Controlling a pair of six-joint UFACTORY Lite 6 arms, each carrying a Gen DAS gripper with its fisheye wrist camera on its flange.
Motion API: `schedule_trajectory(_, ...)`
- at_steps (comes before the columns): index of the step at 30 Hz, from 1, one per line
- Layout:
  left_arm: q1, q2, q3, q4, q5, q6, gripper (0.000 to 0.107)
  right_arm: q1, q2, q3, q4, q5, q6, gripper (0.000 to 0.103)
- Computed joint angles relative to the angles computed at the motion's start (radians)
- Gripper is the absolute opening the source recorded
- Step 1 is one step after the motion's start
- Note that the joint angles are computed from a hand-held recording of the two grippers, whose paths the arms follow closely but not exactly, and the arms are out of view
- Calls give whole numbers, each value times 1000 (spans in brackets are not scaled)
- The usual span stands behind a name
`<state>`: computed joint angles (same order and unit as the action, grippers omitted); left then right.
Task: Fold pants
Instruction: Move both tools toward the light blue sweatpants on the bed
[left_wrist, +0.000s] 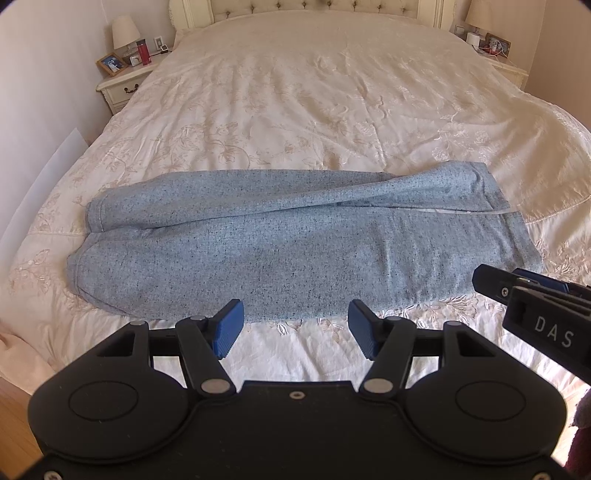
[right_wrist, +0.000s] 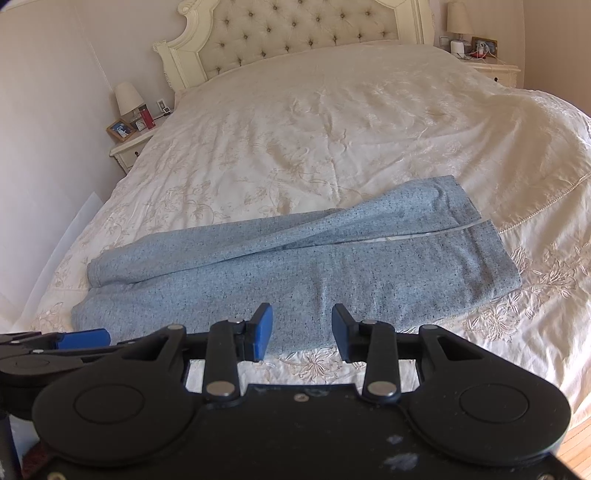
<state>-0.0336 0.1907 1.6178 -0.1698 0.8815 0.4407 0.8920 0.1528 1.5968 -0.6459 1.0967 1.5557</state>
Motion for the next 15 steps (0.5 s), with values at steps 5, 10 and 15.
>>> schedule_trajectory(5,5,-1,-2,-3,0,5,64,2,-2,-4,0,-6,-4,38)
schedule_trajectory(10,8,-2,-4,-6,0,11,64,3,-5,-6,1,-5,-6,38)
schedule_trajectory(15,14,-5,-10,-11,0,20,64,6,-2,1,2,-2,-5,38)
